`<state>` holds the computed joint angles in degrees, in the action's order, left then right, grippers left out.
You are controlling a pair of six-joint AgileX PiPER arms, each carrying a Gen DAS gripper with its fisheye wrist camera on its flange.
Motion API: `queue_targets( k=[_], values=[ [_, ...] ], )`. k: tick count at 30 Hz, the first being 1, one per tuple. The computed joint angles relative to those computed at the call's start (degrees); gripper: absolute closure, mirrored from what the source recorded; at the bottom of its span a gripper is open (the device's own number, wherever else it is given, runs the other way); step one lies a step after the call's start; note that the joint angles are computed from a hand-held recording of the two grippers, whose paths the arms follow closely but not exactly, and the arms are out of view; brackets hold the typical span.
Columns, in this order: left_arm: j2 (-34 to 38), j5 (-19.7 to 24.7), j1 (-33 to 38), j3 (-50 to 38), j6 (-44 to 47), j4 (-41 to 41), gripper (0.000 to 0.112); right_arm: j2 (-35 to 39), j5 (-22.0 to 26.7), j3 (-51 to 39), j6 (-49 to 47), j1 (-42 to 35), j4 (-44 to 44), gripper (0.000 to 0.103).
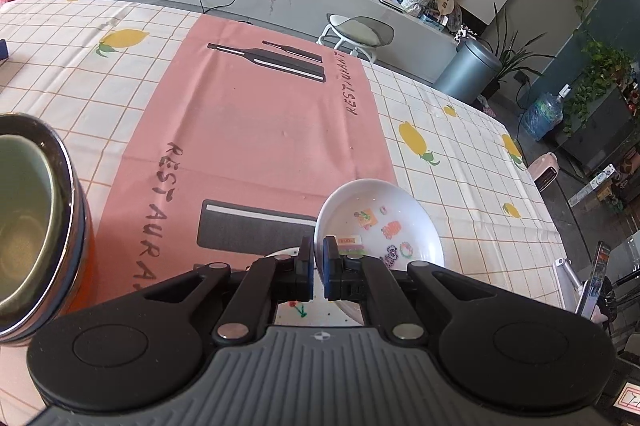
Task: Organize plates and bowls
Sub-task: 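Lift the sticker dish with the left gripper and lower it onto the painted plate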
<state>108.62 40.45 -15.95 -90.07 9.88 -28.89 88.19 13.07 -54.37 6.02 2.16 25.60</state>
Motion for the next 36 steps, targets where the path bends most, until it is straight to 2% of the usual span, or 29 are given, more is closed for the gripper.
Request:
queue_targets(
  k=[13, 23, 36],
  values=[
    [-5.89, -1.20, 1.77, 11.25, 2.86, -0.50, 0.108, -4.07, 0.55, 6.93, 0.61, 3.62, 2.34, 0.098],
    [-5.81, -2.07, 0.90, 13.66, 2.40, 1.36, 0.107, -2.81, 0.38, 7.47, 9.85, 5.41, -7.44, 0.100],
    [-3.74, -2.26, 0.05, 12.05, 0.76, 3.43, 0.107, 0.08, 0.05, 5.75, 17.03, 5.98, -15.51, 0.101]
  ],
)
